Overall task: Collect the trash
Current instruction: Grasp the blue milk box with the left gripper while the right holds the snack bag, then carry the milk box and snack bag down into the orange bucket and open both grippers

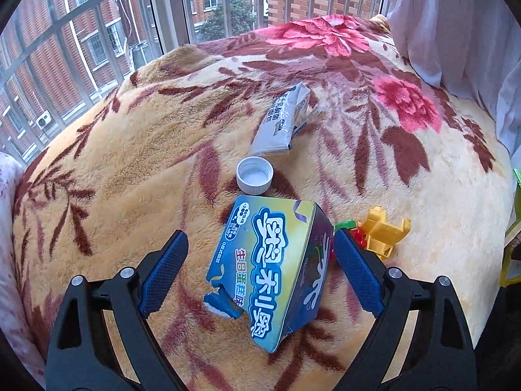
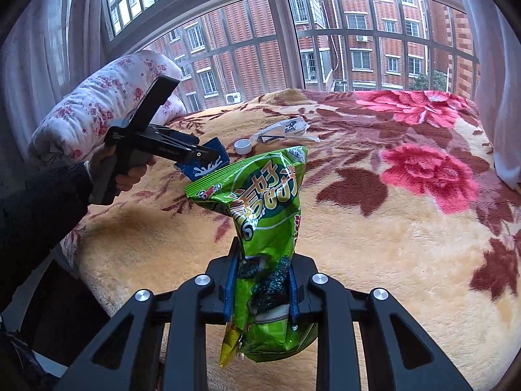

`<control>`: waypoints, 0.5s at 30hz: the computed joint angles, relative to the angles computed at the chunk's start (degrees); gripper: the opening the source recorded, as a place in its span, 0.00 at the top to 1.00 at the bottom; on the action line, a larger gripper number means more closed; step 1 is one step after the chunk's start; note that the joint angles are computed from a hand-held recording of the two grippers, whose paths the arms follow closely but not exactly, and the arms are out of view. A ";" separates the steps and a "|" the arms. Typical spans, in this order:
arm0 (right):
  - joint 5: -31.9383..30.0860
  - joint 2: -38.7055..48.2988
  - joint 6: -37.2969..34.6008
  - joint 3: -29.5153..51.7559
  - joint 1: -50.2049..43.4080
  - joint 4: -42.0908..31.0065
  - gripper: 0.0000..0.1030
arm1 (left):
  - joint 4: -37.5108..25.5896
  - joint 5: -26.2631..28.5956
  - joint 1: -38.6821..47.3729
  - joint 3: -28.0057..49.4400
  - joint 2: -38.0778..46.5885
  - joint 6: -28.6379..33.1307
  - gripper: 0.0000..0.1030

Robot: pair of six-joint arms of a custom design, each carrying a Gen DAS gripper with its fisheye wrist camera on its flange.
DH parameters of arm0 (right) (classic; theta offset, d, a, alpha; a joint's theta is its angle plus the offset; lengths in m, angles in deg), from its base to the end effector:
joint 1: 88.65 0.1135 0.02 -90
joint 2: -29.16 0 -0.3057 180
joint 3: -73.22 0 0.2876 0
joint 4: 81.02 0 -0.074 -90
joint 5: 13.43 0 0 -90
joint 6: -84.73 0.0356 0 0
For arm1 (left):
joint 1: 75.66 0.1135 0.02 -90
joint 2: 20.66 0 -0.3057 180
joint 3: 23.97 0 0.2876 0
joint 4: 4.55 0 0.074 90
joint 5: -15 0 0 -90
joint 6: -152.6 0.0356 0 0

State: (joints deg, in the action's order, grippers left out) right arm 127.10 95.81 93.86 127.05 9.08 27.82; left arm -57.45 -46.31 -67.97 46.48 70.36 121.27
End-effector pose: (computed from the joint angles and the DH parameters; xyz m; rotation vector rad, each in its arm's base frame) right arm 0.0018 0.1914 0.2343 0.0840 2.2683 0.2750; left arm 0.3240 0.0265 0.2172 1.2105 2.3137 -0.3511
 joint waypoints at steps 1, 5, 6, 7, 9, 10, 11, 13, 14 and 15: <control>0.13 0.06 0.09 0.03 -0.13 0.03 0.76 | 0.64 -0.46 -0.69 -0.03 0.69 -0.36 0.14; 0.26 -0.16 -1.14 -0.31 -0.95 1.37 0.76 | 2.54 -1.89 -2.68 -0.27 3.04 -2.97 0.14; 0.20 -0.31 -1.59 -0.44 -1.14 1.81 0.76 | 3.39 -1.82 -2.87 -0.85 3.01 -3.50 0.14; 0.17 -0.41 -1.74 -0.60 -1.24 2.06 0.76 | 4.82 -1.66 -3.05 -1.80 2.58 -4.13 0.16; 0.33 -0.45 -1.24 -0.80 -1.12 2.12 0.76 | 7.06 -1.55 -3.40 -3.64 1.69 -4.83 0.31; 0.33 -0.52 -1.10 -0.96 -1.05 2.22 0.76 | 7.64 -1.76 -3.61 -4.23 1.42 -5.24 0.32; 0.46 -0.38 -0.41 -0.97 -0.82 1.85 0.76 | 9.51 -1.72 -3.61 -5.61 0.44 -5.92 0.33; 0.37 -0.42 0.21 -1.14 -0.43 1.85 0.76 | 11.62 -1.53 -3.45 -7.50 -1.07 -6.43 0.34; 0.42 -0.11 1.07 -1.00 -0.09 1.38 0.76 | 12.40 -1.63 -3.34 -8.29 -1.80 -6.97 0.35; 0.41 0.05 1.55 -0.94 0.10 1.04 0.76 | 12.71 -1.66 -3.16 -8.79 -2.40 -7.58 0.36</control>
State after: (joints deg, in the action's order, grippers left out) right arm 127.51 95.85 95.41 126.11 9.19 28.86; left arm -44.74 -47.97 -71.12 37.69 67.96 113.69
